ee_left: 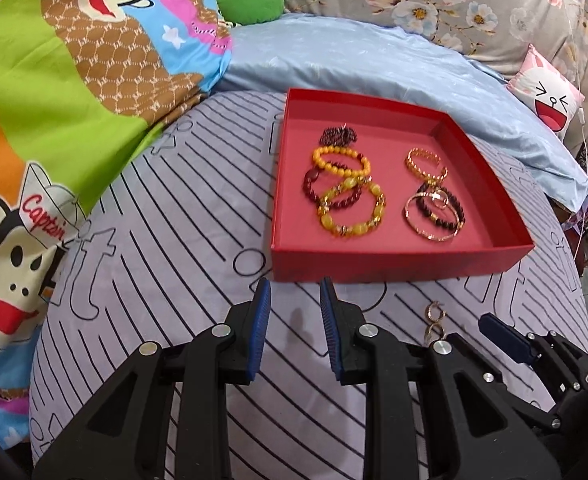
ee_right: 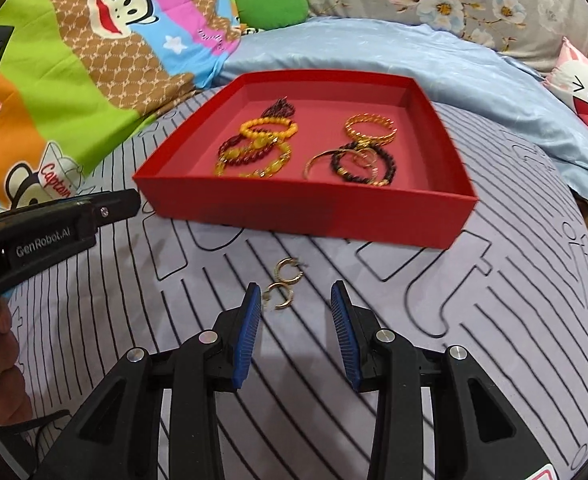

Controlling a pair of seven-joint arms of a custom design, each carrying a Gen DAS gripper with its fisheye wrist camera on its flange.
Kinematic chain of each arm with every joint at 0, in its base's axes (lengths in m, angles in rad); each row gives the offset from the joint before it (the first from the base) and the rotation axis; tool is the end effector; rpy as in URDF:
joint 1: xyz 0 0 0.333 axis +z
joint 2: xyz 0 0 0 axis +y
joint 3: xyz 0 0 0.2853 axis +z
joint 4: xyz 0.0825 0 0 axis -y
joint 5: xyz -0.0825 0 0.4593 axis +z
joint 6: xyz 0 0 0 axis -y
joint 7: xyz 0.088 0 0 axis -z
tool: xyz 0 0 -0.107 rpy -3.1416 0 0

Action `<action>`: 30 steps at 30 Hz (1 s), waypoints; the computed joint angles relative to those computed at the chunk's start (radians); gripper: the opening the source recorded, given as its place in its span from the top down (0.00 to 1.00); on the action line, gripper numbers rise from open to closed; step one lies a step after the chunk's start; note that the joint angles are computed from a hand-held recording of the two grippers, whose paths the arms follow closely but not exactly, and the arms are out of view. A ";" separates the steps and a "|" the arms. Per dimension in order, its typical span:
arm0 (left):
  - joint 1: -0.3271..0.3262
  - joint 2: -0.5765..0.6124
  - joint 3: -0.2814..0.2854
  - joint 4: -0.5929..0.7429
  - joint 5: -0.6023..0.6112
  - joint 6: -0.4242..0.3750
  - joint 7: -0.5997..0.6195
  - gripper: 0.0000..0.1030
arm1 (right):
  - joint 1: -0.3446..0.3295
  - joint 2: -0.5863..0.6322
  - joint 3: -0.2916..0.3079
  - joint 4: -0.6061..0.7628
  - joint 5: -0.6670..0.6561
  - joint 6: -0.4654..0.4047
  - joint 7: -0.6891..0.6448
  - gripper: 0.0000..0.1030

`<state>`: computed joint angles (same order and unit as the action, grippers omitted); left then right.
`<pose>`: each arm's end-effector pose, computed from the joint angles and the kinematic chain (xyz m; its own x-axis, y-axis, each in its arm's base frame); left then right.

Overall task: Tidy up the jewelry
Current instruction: 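Move both open tools back toward the gold hoop earrings, then grasp one gold hoop earring with the right tool while the left tool grasps the other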

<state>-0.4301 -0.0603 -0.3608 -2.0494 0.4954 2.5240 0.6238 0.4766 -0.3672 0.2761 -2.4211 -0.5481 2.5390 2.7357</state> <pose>0.4512 -0.4661 0.4607 -0.2004 -0.9774 0.0675 -0.7866 0.1194 -0.6058 0.3961 0.3788 0.4254 0.0022 -0.9977 -0.0673 -0.7865 0.0398 -0.6163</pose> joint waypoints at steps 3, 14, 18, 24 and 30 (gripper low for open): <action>-0.001 0.002 0.002 -0.005 -0.011 -0.001 0.006 0.76 | 0.001 0.024 -0.001 0.014 0.002 0.003 -0.003 0.66; -0.004 0.021 0.008 -0.001 -0.038 0.005 0.021 0.76 | 0.003 0.057 -0.012 0.024 -0.013 0.011 0.006 0.83; -0.010 0.032 0.009 0.009 -0.039 0.006 0.028 0.76 | 0.000 0.045 -0.013 0.013 -0.014 0.007 0.008 0.83; -0.025 0.054 0.010 0.033 -0.043 0.007 0.041 0.76 | -0.015 -0.014 -0.020 -0.037 -0.002 0.005 0.029 0.83; -0.054 0.101 0.011 0.081 -0.078 0.016 0.089 0.76 | -0.042 -0.061 -0.025 -0.074 0.002 0.009 0.034 0.83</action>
